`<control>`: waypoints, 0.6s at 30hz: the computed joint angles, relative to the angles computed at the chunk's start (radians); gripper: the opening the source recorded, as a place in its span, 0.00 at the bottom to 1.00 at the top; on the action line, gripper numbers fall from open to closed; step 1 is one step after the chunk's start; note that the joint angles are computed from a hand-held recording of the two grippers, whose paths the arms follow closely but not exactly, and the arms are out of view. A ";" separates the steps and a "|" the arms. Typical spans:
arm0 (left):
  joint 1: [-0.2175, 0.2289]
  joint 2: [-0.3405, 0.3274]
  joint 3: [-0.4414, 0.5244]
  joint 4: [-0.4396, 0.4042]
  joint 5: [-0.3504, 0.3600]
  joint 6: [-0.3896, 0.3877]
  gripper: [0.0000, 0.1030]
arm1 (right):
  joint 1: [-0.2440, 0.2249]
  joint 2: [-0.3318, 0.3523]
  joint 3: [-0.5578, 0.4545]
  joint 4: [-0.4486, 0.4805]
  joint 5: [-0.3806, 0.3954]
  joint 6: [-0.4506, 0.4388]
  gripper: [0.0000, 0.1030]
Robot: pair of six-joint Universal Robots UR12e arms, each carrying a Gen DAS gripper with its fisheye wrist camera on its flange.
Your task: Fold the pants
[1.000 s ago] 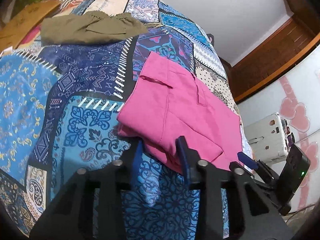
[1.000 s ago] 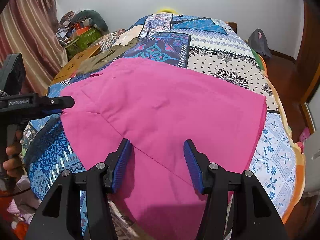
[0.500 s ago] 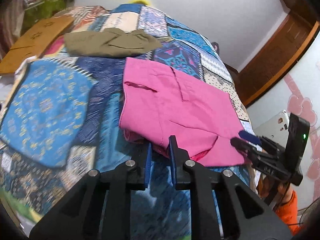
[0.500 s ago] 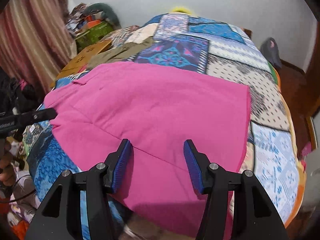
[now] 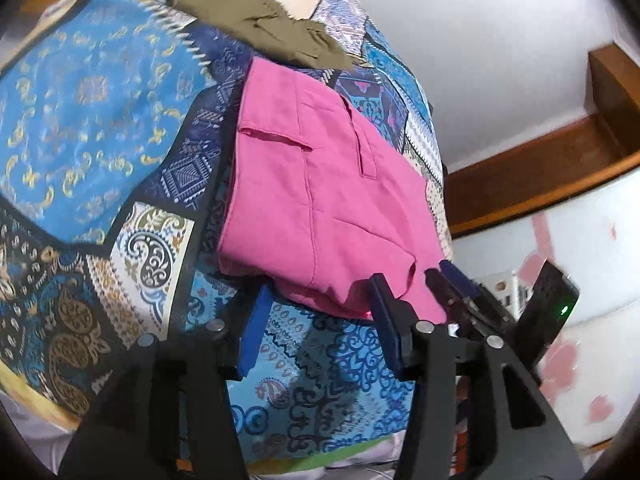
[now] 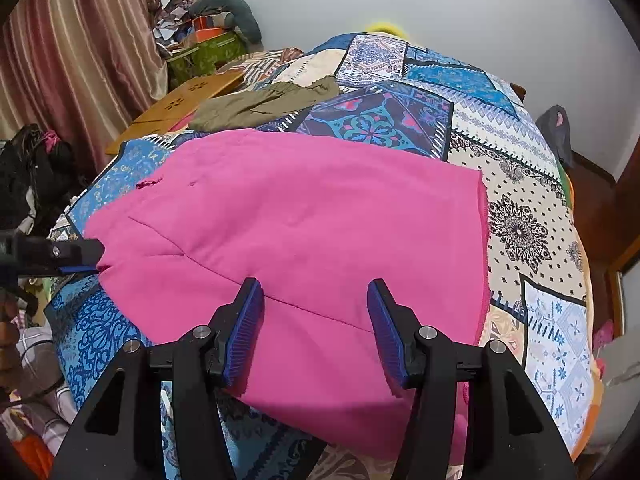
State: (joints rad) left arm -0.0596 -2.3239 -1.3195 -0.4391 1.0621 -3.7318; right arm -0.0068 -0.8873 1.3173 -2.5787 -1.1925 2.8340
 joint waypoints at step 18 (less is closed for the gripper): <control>-0.022 -0.047 0.075 0.005 0.104 -0.012 0.57 | -0.002 0.003 0.004 -0.015 0.018 0.001 0.51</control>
